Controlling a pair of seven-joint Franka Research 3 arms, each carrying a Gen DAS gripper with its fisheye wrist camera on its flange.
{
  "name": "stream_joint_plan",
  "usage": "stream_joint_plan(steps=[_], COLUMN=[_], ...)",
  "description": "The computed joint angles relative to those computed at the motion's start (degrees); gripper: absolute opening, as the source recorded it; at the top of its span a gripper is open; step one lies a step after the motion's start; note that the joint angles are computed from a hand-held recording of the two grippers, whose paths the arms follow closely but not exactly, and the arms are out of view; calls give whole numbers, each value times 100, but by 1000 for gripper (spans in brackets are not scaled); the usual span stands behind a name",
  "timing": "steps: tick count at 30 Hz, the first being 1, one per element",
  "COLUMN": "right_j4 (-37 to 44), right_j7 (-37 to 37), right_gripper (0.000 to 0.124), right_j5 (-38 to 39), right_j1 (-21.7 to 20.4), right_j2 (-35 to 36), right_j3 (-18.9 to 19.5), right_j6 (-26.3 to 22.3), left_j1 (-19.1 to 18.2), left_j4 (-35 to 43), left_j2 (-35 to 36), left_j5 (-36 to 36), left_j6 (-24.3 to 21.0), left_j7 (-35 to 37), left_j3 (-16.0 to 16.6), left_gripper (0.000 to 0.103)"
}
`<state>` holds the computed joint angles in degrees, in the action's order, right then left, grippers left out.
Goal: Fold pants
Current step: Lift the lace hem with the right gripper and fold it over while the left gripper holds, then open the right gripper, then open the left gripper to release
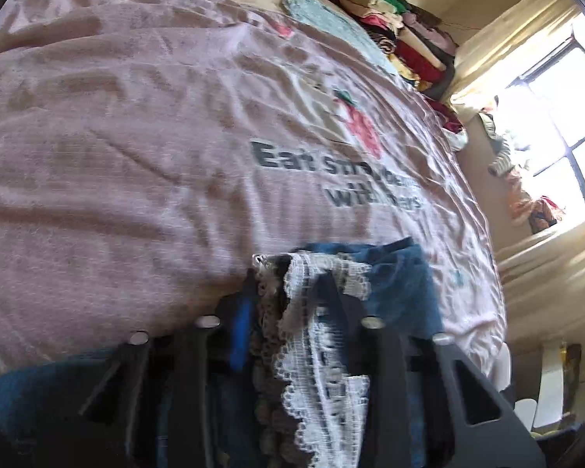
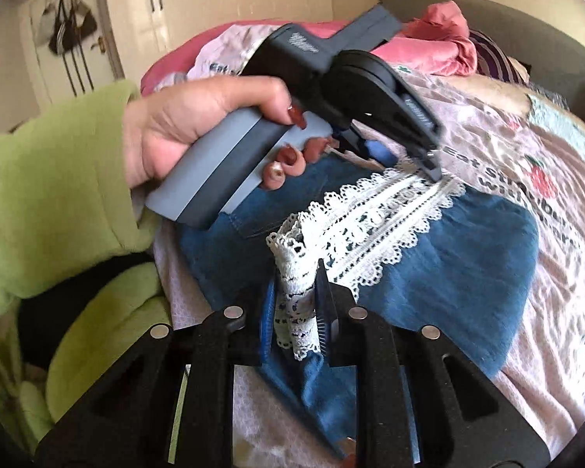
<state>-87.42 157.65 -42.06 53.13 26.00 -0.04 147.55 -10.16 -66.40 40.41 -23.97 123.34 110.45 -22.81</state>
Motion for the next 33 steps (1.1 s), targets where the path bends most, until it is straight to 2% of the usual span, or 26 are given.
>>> stream_joint_plan(steps=[2, 5, 9, 12, 14, 16, 19, 21, 23, 26, 30, 33], right_j4=[-61, -341, -300, 49, 309, 703, 991, 888, 608, -72, -664, -930], right_j7=[61, 217, -51, -526, -876, -1340, -1732, -1831, -1774, -1044, 63, 472], right_gripper=[11, 10, 10, 10, 10, 10, 17, 31, 33, 35, 36, 36], right_j5=[-17, -56, -83, 117, 404, 772, 1170, 1442, 1518, 1093, 388, 187], right_j1=[-19, -27, -57, -65, -107, -117, -58, -68, -20, 246, 388, 287], right_j2=[-27, -242, -284, -56, 156, 454, 706, 677, 471, -94, -643, -850], right_j3=[-15, -5, 139, 225, 261, 314, 276, 278, 195, -182, -335, -222], right_j6=[95, 297, 423, 230, 129, -189, -390, -180, 126, 432, -10, -277], left_j1=[20, 227, 586, 570, 431, 354, 390, 460, 512, 637, 774, 801], left_j4=[-236, -576, -1412, -1663, -1638, -1595, -1578, -1633, -1744, -2150, -2933, -3523], left_j2=[-157, -402, -1074, -1260, -1176, -1044, -920, -941, -1041, -1391, -2080, -2624], left_j5=[-23, -356, -1006, -1129, -901, -738, -729, -798, -823, -1000, -1372, -1785], left_j6=[225, 412, 792, 886, 885, 902, 988, 1048, 1133, 1487, 1893, 1860], left_j7=[107, 277, 960, 1058, 874, 697, 654, 693, 744, 1013, 1604, 2184], left_j3=[-20, -158, -323, -158, 26, 111, 69, 13, -1, -51, -85, -30], left_gripper=[17, 16, 16, 16, 16, 18, 25, 29, 36, 36, 36, 36])
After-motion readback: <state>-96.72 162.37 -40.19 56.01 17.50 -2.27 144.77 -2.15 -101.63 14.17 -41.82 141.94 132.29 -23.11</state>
